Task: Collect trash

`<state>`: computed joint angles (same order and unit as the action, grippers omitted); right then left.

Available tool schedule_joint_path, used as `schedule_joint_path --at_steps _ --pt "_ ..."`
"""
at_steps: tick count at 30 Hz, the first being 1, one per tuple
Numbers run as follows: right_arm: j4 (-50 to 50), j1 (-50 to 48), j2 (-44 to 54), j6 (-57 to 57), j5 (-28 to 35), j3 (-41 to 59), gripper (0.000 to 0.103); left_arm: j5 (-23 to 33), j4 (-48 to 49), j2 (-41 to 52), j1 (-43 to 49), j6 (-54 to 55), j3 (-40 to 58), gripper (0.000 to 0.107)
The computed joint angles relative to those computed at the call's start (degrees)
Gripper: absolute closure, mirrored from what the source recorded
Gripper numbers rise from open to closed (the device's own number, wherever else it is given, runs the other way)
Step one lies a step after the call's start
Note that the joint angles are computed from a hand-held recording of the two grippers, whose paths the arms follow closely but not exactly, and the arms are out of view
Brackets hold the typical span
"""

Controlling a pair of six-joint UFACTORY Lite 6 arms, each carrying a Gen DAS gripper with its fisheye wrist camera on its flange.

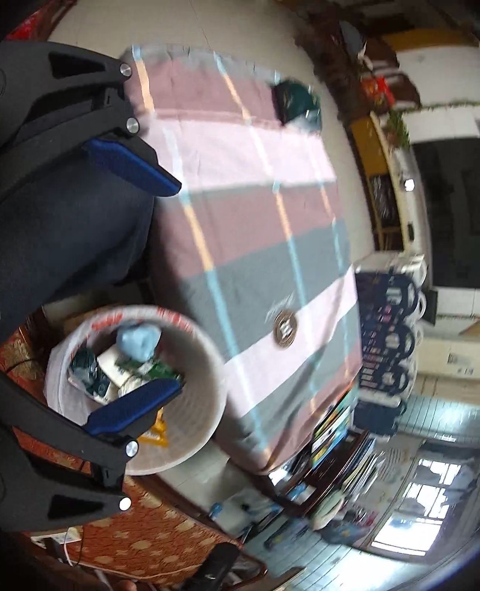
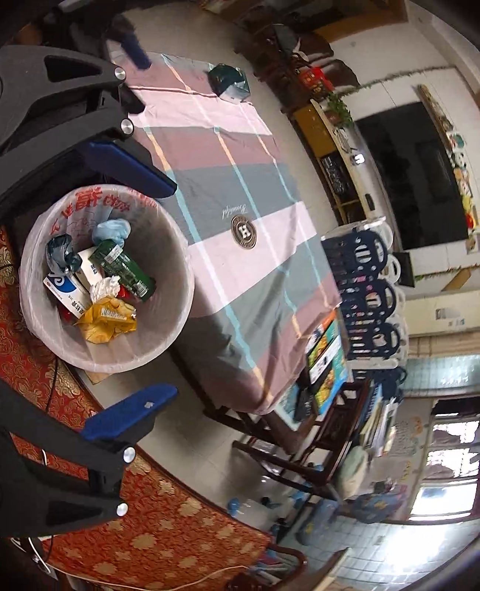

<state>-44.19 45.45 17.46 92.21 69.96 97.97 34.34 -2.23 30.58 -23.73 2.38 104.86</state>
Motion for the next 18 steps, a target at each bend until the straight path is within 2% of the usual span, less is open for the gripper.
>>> schedule_joint_path --at_steps 4,8,18 --pt "1.7 3.2 6.5 -2.6 2.5 10.4 0.003 -1.3 5.7 -8.6 2.1 -4.2 -4.3 0.007" --pt "0.8 6.4 12.6 -5.2 5.9 19.2 0.003 -2.2 3.3 -15.3 5.0 -2.7 -8.2 0.007" --pt "0.3 8.6 20.9 -10.5 11.6 33.1 0.003 -1.5 3.5 -20.2 6.8 -1.3 -11.7 0.007"
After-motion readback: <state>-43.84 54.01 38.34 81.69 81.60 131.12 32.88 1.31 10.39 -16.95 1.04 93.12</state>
